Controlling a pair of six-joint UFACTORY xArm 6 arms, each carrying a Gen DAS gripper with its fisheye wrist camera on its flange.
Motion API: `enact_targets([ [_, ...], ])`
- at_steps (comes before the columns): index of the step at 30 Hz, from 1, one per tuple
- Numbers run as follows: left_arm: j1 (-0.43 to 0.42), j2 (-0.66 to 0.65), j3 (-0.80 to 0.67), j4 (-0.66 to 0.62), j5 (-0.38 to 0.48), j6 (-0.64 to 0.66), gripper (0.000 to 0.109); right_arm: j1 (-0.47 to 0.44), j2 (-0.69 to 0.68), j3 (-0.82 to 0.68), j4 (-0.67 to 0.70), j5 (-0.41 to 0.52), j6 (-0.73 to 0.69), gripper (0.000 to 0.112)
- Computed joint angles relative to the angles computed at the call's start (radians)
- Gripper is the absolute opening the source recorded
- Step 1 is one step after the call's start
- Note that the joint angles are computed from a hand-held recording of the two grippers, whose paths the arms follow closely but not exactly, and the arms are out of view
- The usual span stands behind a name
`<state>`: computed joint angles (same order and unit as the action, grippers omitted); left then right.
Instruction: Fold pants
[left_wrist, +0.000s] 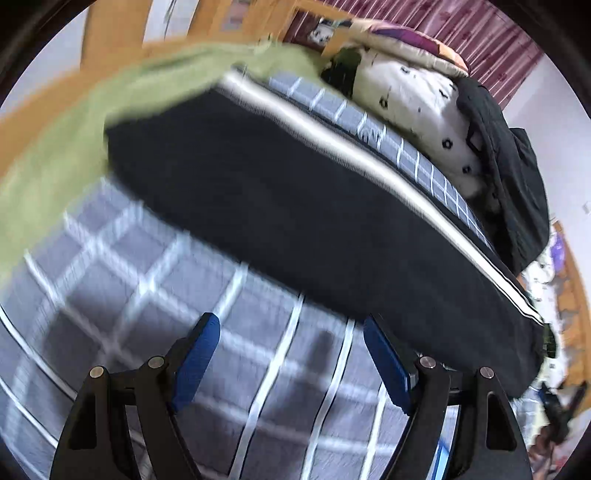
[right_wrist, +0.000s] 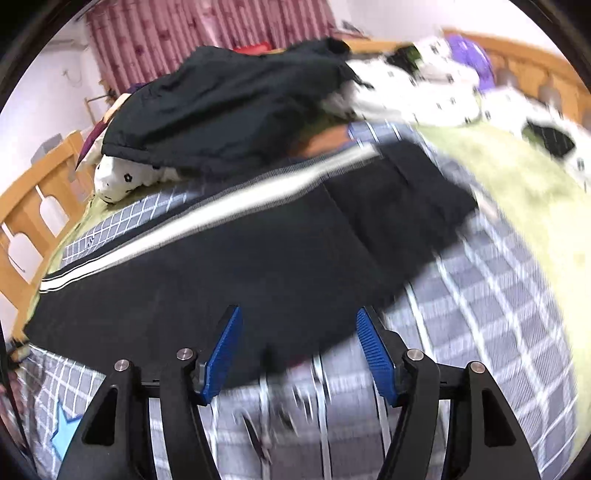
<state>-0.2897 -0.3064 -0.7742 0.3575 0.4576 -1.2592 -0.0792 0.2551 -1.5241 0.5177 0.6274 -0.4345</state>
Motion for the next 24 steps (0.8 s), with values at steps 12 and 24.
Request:
enact_targets([
  [12,0.128,0.134,-0.06,0.054,-0.184,-0.134,0.075,-0.011,0.16,-0.124,0.193,0.035,0.042,0.063],
  [24,0.092,0.221,-0.328,0.109,0.141,-0.072,0.01,0.025,0.248,-0.269,0.053,-0.09,0.193,0.011],
])
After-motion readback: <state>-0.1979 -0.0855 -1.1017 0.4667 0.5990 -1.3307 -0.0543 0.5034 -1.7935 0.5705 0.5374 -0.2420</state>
